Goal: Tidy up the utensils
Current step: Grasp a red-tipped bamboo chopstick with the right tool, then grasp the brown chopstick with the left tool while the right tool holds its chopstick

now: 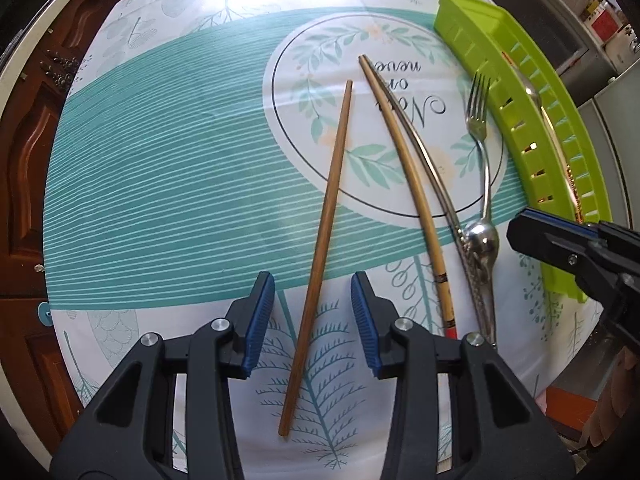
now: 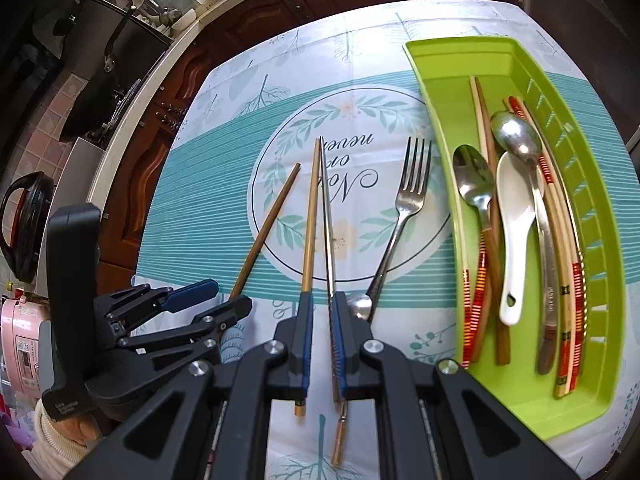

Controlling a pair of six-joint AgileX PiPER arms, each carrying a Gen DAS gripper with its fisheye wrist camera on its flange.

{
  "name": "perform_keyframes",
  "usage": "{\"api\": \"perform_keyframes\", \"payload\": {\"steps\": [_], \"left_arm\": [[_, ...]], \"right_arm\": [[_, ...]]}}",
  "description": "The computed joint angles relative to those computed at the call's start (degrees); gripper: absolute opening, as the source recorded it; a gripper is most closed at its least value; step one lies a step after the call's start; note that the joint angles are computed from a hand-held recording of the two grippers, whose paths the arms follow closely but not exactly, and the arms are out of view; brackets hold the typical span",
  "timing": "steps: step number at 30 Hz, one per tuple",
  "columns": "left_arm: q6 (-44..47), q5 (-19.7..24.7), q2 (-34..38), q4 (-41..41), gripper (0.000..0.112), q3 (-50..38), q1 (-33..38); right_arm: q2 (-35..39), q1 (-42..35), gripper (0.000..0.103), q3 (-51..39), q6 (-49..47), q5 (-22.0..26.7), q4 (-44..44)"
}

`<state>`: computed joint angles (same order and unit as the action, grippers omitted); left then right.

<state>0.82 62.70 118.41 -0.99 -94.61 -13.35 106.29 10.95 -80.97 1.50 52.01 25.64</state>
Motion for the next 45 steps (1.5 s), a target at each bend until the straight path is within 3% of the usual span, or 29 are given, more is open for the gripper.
{"api": "perform_keyframes", "payload": {"steps": [9, 12, 16, 20, 25, 29, 33, 45], "left_arm": [[2.72, 4.20, 4.06, 1.45, 0.034, -6.22, -1.53], [2.77, 5.29, 5.34, 1.67, 0.005, -8.69, -2.33], [1.63, 5.18, 5.40, -0.24, 0.004, -9.00, -1.48], [0.66, 6.24, 6.09, -7.78, 0.004, -9.59, 2.21], [-0.63, 4.59, 5.09, -11.43, 0.004, -7.03, 4.58], [-0.62, 3.10, 3.89, -12.95, 0.004, -4.93, 5.62], [0.48, 1.97, 3.21, -13.82, 0.004, -3.84, 7.15], [4.91, 0.22, -3.11, -16.62, 0.004, 4.02, 12.72]], "right_arm": [[2.80, 0.42, 0.009, -2.59, -0.19, 1.02, 1.12], [3.64, 0.78, 0.009, -3.64, -0.10, 1.66, 1.38], [5.15, 1.22, 0.009, -5.53, 0.62, 2.81, 1.52], [7.45, 0.80, 0.009, -7.95, 2.08, 4.84, 2.47], [10.92, 0.84, 0.009, -12.52, 5.48, 8.04, 1.91], [12.90, 2.37, 0.010, -16.02, 9.65, 10.16, -1.99], [14.73, 4.50, 0.019, -18.89, 12.89, 11.58, -6.42], [17.52, 14.88, 0.020, -24.15, 20.60, 14.36, -27.36]]}}
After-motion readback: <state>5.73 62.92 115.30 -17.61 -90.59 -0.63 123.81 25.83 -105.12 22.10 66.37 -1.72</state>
